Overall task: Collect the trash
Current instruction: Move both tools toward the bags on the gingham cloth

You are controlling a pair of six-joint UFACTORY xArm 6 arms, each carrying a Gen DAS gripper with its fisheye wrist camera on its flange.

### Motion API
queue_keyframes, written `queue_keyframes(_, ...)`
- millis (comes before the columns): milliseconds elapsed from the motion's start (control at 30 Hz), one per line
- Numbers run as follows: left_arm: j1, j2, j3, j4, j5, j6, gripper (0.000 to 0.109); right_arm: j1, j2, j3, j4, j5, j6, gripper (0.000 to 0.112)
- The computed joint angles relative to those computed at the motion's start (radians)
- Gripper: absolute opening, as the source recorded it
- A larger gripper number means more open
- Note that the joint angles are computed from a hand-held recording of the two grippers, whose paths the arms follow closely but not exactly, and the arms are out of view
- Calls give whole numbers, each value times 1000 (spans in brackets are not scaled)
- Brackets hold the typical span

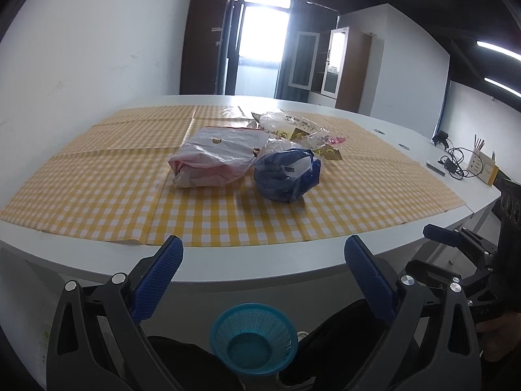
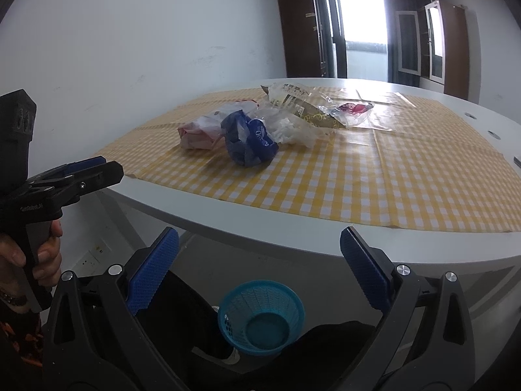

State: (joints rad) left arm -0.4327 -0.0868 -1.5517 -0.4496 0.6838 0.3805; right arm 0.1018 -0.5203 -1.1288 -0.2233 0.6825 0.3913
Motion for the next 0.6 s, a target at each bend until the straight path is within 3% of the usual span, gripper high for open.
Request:
queue_keyframes(333,3,2,7,52,-32,-22,97,9,1,-5,-47,11,36,95)
queue_keyframes(600,25,21,-24,20,10,-33,97,5,-2,-4,-24,0,38,95)
